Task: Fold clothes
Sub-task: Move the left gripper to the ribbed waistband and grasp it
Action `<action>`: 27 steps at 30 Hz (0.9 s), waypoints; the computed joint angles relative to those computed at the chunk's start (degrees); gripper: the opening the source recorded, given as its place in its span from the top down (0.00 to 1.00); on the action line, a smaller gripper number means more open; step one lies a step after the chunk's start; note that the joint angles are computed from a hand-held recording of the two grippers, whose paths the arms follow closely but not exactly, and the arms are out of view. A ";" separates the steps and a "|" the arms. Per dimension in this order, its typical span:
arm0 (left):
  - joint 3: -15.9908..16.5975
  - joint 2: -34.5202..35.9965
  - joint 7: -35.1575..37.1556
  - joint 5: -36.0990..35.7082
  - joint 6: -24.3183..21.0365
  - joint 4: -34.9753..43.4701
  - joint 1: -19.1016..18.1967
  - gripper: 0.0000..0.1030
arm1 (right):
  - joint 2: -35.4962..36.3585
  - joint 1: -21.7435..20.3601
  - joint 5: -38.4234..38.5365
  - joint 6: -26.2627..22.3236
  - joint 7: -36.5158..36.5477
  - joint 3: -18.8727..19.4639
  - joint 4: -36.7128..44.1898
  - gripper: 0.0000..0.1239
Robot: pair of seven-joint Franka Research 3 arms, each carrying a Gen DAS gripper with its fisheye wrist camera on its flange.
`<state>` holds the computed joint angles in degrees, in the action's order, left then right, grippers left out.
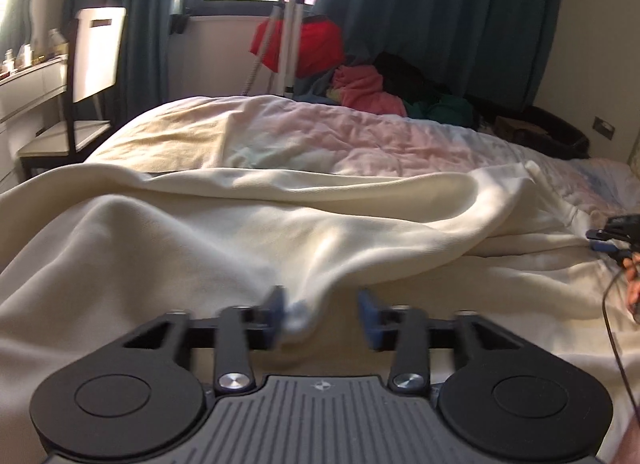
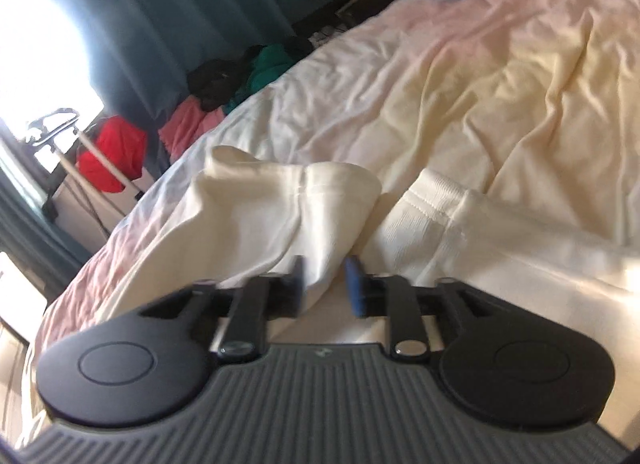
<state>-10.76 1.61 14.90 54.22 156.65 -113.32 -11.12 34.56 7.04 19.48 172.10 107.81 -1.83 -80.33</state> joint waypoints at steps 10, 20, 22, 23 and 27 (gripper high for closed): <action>-6.27 -17.71 -19.88 -2.50 -17.74 -10.87 -0.50 0.09 | -19.57 -9.70 16.66 2.94 -19.76 14.13 -21.43 0.39; -11.38 -43.85 -46.01 -21.12 -40.02 -26.23 0.70 0.07 | -29.07 -9.01 31.46 -3.37 -25.13 10.33 -30.06 0.38; -10.26 -47.37 -49.97 -23.79 -39.06 -28.99 0.48 0.06 | -29.49 -7.82 30.73 -3.47 -22.14 8.21 -30.71 0.38; -9.63 -48.16 -50.98 -25.60 -39.27 -29.61 0.36 0.06 | -29.77 -6.85 28.30 -2.60 -19.87 7.00 -31.39 0.38; -6.85 -50.74 -53.52 -31.01 -35.61 -33.63 -0.22 0.07 | -31.40 2.12 -8.15 1.82 10.47 -5.50 -36.16 0.38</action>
